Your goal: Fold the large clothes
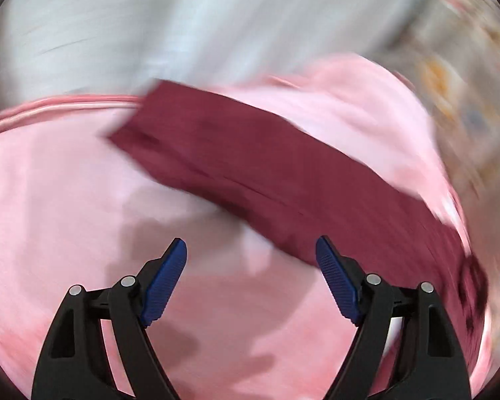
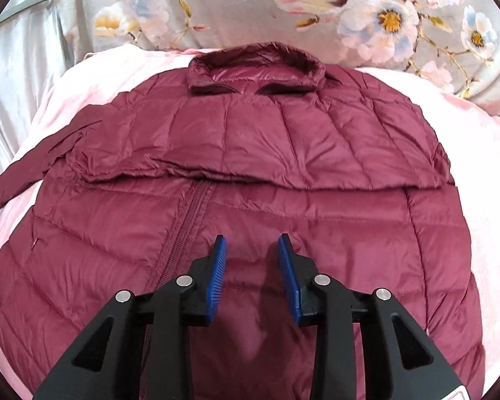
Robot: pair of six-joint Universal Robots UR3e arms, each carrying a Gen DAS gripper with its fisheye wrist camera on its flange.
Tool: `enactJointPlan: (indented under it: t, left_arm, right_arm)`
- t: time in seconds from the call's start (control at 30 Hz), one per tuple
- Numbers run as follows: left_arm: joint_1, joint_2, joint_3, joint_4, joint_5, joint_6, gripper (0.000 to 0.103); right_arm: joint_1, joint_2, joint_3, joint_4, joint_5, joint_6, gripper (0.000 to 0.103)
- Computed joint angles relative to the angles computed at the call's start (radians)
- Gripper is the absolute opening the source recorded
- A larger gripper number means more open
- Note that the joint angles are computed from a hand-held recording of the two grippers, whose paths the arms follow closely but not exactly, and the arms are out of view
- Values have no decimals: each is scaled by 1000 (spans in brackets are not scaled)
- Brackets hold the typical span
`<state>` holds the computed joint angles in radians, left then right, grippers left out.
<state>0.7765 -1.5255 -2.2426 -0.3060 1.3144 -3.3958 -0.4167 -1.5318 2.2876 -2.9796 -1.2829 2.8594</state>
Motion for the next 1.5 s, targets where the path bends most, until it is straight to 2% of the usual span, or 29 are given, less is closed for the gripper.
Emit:
enactJointPlan:
  t: [0.1,0.2,0.23,0.3,0.37,0.4,0.53,0.7,0.87,0.97,1.0,1.13,1.17,1.2,1.23,1.27,1.37,1.5]
  left_arm:
    - [108,-35,9,3,-37,-6,77]
    - [133,-104,43,19,-78,-21,75]
    - [131,-128,55,25,-79,-29,69]
    - [93,-165,85,52,-43,-54,56]
    - [49,-189,139,20,-40,-51,9]
    - [36,-197,168,3,-31,-50,5]
    - [-116,-135,229,36,62,-63,3]
    - [-421,-133,454,2,123,-80,2]
    - [-744,-309,797,-97,122,-85,2]
    - [-958,-524,1081,-177,169,-66,2]
    - [-1014,-586,1178,-247,208,-67,2]
    - [-1141,-892,1584,-482,180,-77,4]
    - [-1160,-962,1658,-517,157,-76,9]
    - [-1183,-990,1690,-550,180,-97,15]
    - [-1194,-1005,1680,-547,168,-108,37]
    - [-1194,-995,1628,-507,152,-127,56]
    - [-1154,-848,1325,-293,91,-156,73]
    - [-1036,-654,1006,-74,-29,-196,84]
  right_arm:
    - [-9,20,-8,4,4,8,34]
    - [-2,29,-4,-12,-11,16,36]
    - [5,33,-5,-18,-20,19,37]
    - [15,41,-9,-27,-38,22,38]
    - [22,46,-10,-34,-48,23,40]
    - [22,48,-10,-37,-50,24,40]
    - [21,52,-9,-42,-50,28,42]
    - [13,51,-5,-43,-38,29,43]
    - [-38,17,23,-29,27,29,45]
    - [-89,-22,46,3,88,25,48]
    - [-114,-40,54,25,110,17,48]
    - [-204,-111,78,102,164,-25,50]
    - [-231,-128,84,123,173,-42,53]
    - [-255,-141,85,142,181,-55,54]
    - [-278,-155,86,163,190,-68,55]
    - [-298,-163,79,186,200,-79,57]
    - [-343,-169,43,238,227,-93,62]
    - [-365,-101,-87,298,277,-71,64]
